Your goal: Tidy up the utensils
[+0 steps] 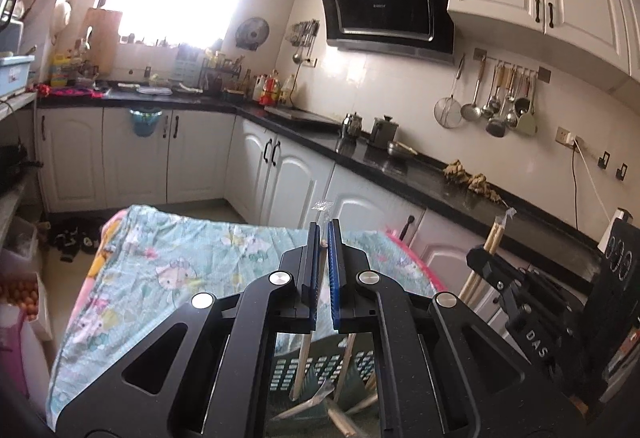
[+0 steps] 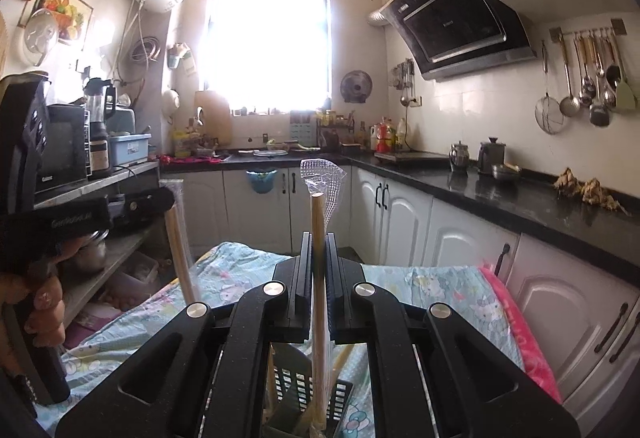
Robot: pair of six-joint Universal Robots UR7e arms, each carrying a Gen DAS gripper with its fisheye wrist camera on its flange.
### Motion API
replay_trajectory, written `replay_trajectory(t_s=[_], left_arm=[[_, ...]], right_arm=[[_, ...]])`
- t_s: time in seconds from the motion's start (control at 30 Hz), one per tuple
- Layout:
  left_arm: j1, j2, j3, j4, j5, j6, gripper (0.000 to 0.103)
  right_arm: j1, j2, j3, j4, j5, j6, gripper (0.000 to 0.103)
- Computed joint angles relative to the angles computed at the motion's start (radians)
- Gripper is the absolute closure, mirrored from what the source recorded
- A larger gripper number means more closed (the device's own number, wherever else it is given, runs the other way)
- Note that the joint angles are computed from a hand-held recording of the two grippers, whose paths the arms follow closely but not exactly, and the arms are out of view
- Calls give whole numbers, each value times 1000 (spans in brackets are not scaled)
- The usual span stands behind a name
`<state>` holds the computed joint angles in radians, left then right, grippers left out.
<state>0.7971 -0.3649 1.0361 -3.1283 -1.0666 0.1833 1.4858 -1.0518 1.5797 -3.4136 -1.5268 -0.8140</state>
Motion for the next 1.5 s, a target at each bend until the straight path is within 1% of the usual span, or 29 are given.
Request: replay_trajectory(t_s=[0.1,0.17,0.2,0.23,0.3,0.37,0.43,0.47,0.53,0.57,0.6,0.63,0.7,0.73,0.8,0.87,0.9,0.93,1.07,1.23,1.3,1.4,1.5], left_arm=[[6,-4,17,13,-7,-18,101],[9,-11,31,26,-14,-30,101],[9,-18,42,33,-14,-34,98],[9,-23,50,36,-15,-35,96],[8,-39,75,32,-18,-40,77],[6,-54,101,24,-17,-45,74],[3,-71,125,20,-13,-50,68],[1,-78,134,17,-11,-52,63],[-4,-102,168,2,-7,-58,58],[-6,-111,178,0,-5,-64,53],[-10,-124,196,-8,-1,-74,46],[-11,-132,205,-10,1,-81,43],[-16,-156,237,-15,8,-99,37],[-18,-165,247,-17,13,-103,34],[-24,-192,280,-22,22,-114,20],[-28,-212,306,-26,25,-123,16],[-30,-222,319,-25,29,-127,11],[-34,-232,333,-23,38,-132,11],[-48,-263,388,-24,71,-147,11],[-61,-299,472,-16,109,-191,11],[-64,-309,508,-6,124,-222,11],[-63,-321,562,5,141,-263,11],[-60,-328,603,22,151,-294,11]], right_arm=[[-3,9,-2,4,-24,12,95],[-3,9,-1,12,-46,25,82],[-5,6,2,20,-47,37,73],[-6,0,6,30,-46,48,72],[-8,-10,17,38,-45,56,72],[-10,-23,34,37,-46,58,72],[-8,-38,50,45,-53,60,70],[-7,-44,57,47,-58,60,69],[-3,-59,74,50,-68,61,65],[-2,-68,82,56,-66,63,64],[-1,-78,92,63,-66,66,60],[0,-86,102,63,-67,68,56],[5,-102,122,60,-77,67,54],[5,-110,132,60,-77,65,51],[9,-127,154,56,-86,63,45],[11,-149,181,58,-84,66,42],[13,-160,194,57,-87,65,39],[17,-164,201,52,-93,64,35],[22,-201,255,34,-95,70,26],[20,-237,323,-2,-88,75,13],[15,-252,355,-9,-86,82,11],[7,-266,404,-41,-86,67,8],[-2,-275,453,-76,-90,56,7]])
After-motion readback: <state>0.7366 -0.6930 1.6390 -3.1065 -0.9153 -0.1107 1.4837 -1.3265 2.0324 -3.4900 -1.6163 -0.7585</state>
